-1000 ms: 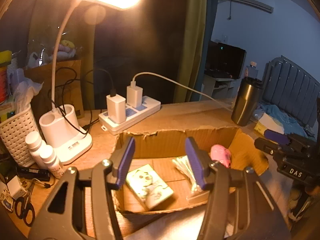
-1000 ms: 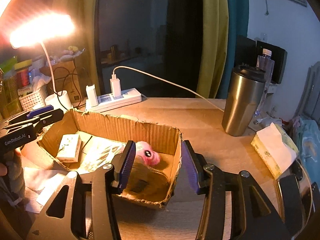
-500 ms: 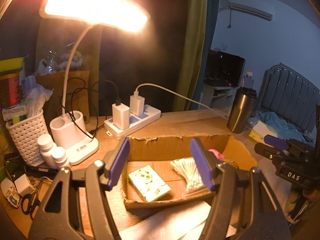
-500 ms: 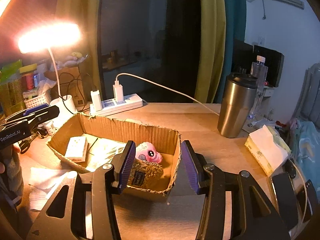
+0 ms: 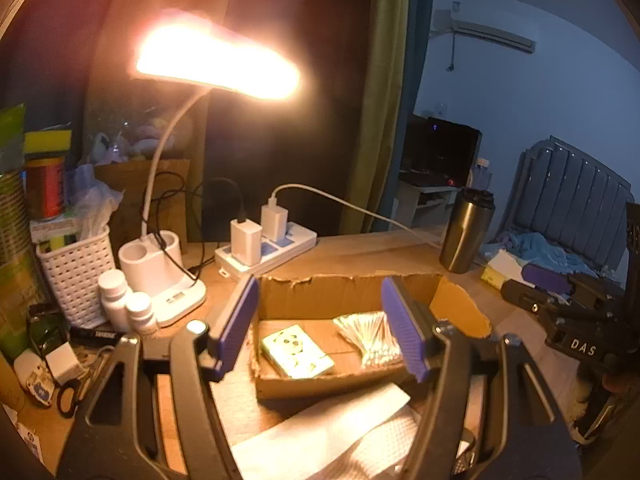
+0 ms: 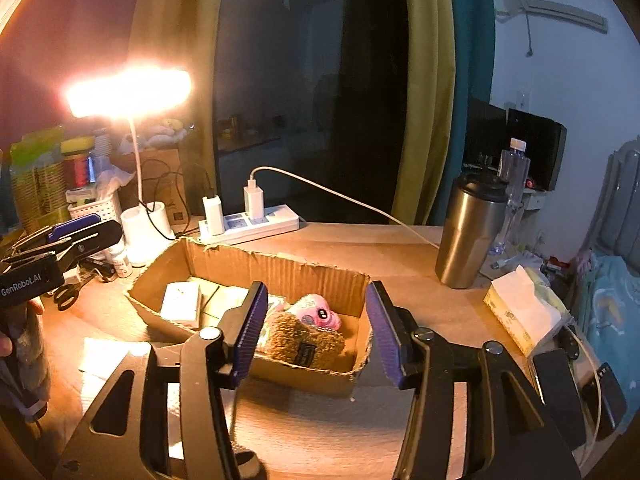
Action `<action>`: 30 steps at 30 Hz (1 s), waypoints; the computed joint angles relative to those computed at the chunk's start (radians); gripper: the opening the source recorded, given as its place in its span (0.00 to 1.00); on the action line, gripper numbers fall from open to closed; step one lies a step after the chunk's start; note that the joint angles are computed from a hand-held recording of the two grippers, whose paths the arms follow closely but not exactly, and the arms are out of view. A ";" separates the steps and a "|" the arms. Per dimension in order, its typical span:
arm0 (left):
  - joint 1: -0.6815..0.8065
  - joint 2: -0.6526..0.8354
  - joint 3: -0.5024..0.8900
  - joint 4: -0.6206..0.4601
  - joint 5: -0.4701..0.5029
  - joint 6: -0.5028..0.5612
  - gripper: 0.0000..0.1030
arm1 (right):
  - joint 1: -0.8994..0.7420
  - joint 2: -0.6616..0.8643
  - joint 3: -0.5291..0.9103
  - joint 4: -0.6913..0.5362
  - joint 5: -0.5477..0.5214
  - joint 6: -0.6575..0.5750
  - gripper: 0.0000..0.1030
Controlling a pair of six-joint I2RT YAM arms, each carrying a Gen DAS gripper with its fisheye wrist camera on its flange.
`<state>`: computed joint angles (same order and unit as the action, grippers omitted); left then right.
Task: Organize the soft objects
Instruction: 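Move the right gripper to the white paper towel and close on it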
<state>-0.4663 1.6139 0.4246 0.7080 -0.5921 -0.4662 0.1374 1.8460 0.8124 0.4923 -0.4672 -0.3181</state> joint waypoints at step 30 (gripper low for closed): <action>-0.069 -0.049 -0.294 0.147 -0.056 -0.190 0.64 | 0.198 -0.029 -0.177 0.042 0.113 -0.022 0.55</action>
